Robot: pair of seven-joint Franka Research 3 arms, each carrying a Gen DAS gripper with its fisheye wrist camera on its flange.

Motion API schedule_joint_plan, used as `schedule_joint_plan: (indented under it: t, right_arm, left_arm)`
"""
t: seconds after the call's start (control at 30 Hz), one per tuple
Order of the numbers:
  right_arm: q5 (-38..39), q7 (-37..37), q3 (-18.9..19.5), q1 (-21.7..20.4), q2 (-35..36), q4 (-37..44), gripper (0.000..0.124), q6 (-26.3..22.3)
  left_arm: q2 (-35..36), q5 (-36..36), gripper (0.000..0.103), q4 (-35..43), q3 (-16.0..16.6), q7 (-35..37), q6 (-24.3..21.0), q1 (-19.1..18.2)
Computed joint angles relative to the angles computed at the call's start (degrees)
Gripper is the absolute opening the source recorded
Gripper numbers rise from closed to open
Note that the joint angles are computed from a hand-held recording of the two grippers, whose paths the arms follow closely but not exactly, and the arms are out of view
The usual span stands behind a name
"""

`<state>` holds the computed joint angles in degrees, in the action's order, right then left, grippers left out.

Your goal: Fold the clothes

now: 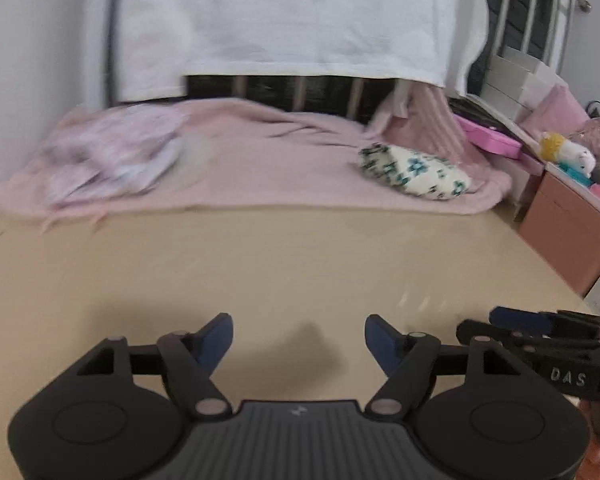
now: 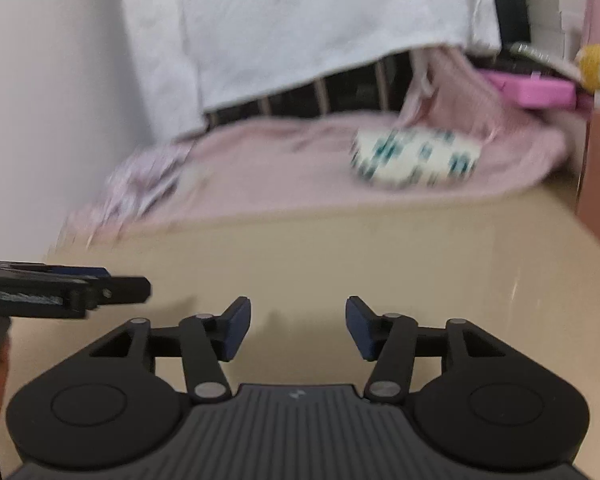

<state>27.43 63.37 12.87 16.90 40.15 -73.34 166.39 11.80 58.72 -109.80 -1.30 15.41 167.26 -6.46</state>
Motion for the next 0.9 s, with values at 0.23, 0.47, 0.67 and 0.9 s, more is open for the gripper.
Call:
schedule_joint_plan:
  t: [0.23,0.47,0.67,0.9]
  right_arm:
    - [-8.25,9.67,-9.02,10.15,-9.31,-16.41,0.073,5.31]
    - [-19.09,24.62,-20.90,20.93,-12.74,-23.07,0.095,7.90]
    - [-25.68,32.19,-24.31,23.29,-12.38,-22.62,0.102,6.26]
    - [-31.07,37.82,-23.65,22.44,-12.78,-22.96,0.102,6.15]
  left_arm:
    - [-8.04,10.66,0.072,-11.75,-1.17,-14.51,0.01,2.08]
    - [-10.76,20.69,0.081,-14.68,-4.45,-23.38,-3.46,3.85]
    - [-10.78,16.53,0.103,-14.75,-5.47,-21.53,-6.94,3.84]
    - [-9.81,10.65,0.103,-13.18,-6.48,-14.24,-13.61,2.27]
